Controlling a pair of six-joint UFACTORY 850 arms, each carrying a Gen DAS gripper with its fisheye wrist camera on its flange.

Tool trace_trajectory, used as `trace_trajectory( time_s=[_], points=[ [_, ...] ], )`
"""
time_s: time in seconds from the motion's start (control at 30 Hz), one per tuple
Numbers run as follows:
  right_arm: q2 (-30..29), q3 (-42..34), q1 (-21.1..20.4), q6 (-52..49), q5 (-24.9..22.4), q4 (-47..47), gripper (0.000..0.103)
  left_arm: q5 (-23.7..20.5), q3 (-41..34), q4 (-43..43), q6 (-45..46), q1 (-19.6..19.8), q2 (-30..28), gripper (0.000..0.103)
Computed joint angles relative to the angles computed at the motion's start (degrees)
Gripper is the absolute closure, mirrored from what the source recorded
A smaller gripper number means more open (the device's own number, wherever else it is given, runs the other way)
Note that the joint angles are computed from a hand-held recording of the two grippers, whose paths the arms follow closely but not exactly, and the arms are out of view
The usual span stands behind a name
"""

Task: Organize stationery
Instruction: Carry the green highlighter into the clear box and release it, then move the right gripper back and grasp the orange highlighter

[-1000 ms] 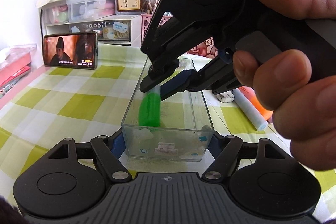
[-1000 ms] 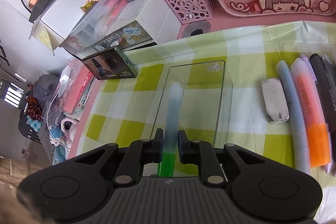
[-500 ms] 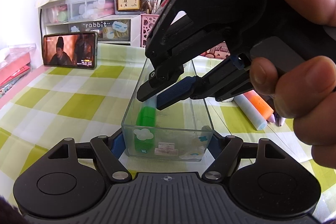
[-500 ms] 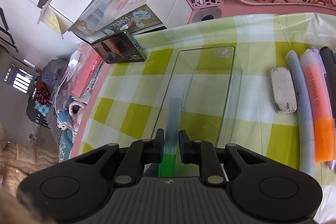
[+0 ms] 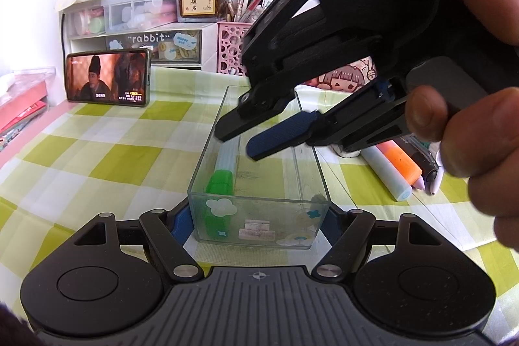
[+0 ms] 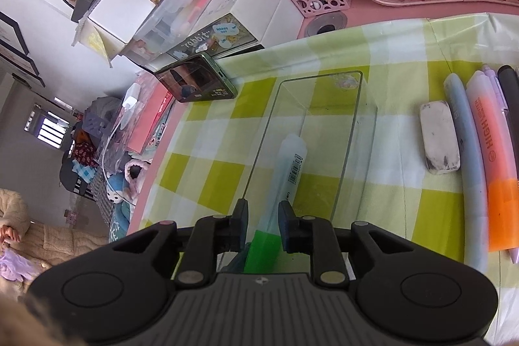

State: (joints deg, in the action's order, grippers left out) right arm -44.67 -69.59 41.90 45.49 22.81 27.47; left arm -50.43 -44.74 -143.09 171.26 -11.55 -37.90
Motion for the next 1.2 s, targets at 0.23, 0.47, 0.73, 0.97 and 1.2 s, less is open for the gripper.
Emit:
trace_trajectory(
  time_s=[0.23, 0.47, 0.73, 0.97, 1.2],
  points=[
    [6.1, 6.4, 2.8, -25.6, 6.7, 27.0, 0.084, -0.1, 0.1, -0.3, 0.0, -0.1, 0.0, 0.029],
    [9.1, 12.1, 4.6, -38.5, 11.6, 46.4, 0.084, -0.4, 0.3, -0.6, 0.0, -0.1, 0.1, 0.029],
    [8.8, 14.0, 5.5, -41.0, 12.7, 50.6, 0.084, -0.2, 0.1, -0.8, 0.2, -0.1, 0.0, 0.029],
    [8.0, 12.3, 5.5, -45.9, 12.3, 51.2, 0.084, -0.2, 0.1, -0.7, 0.1, 0.0, 0.0, 0.029],
    [4.6, 6.5, 3.4, -66.6, 9.4, 65.8, 0.084, -0.3, 0.2, -0.8, 0.1, -0.1, 0.0, 0.029]
  ],
)
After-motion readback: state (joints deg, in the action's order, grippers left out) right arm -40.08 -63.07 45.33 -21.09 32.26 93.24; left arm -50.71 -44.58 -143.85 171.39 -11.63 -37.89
